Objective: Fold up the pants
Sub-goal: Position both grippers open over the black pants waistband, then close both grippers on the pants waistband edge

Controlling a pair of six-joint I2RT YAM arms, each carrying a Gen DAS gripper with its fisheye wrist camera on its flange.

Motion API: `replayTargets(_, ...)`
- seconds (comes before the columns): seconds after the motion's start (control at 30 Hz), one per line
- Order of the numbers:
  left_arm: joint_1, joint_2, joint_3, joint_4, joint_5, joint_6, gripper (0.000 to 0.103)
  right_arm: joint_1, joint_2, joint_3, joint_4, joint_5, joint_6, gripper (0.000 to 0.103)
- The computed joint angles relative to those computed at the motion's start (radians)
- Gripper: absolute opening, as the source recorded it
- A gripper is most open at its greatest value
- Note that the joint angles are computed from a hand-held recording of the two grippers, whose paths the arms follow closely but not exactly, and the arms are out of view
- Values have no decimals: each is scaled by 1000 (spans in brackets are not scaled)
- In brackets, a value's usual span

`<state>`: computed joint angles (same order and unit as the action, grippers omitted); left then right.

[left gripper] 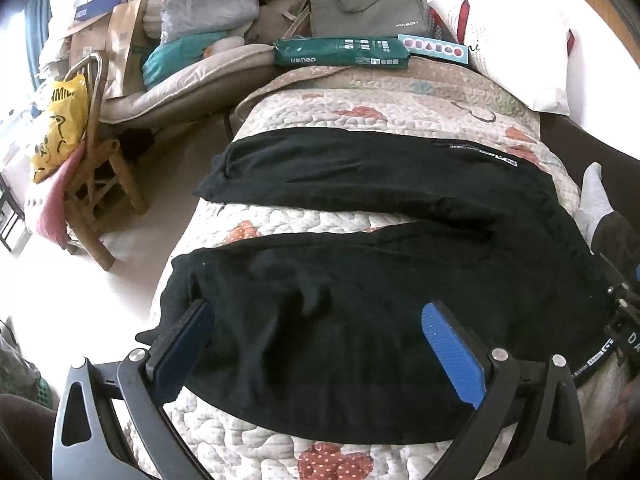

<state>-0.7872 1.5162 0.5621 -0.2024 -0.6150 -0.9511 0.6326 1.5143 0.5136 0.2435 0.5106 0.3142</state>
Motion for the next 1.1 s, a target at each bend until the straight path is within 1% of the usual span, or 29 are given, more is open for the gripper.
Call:
replayTargets(0.13, 5, 0, 1, -4, 8, -6, 103, 2, 12, -8, 22, -23, -10, 103)
replayTargets(0.27, 24, -1, -4, 1, 38, -9, 103, 24, 39, -29, 79, -13, -40, 103)
replayTargets(0.4, 38, 4, -4, 12, 59, 0, 103, 25, 46, -30, 82, -38, -55, 103)
replayTargets(0.63, 44, 5, -7, 16, 69, 5, 103, 26, 40, -7, 34, -48, -49, 103)
replayTargets(0.7, 49, 2, -3, 5, 75, 8, 103, 20, 33, 10, 0, -43, -43, 103)
replayTargets(0.77, 80, -26, 8, -33, 113, 37, 103, 2, 5, 39, -51, -55, -57, 103)
replayTargets(0.83, 150, -108, 6, -43, 170, 109, 103, -25, -30, 79, -107, -90, -91, 103)
replayTargets(0.87, 185, -140, 6, -43, 193, 144, 103, -48, -45, 121, -149, -122, -127, 103)
replayTargets(0.9, 233, -173, 13, -44, 224, 196, 103, -68, -50, 158, -179, -158, -160, 103)
replayTargets(0.93, 299, -193, 27, -39, 263, 275, 103, -87, -47, 197, -207, -200, -193, 103)
replayTargets(1.0, 418, -176, 68, -16, 328, 411, 103, -139, 7, 325, -291, -316, -276, 103)
replayTargets(1.03, 461, -161, 82, 5, 353, 454, 103, -164, 56, 403, -341, -371, -309, 103)
replayTargets(1.1, 602, -78, 125, 93, 450, 573, 103, -204, 140, 512, -393, -451, -334, 103)
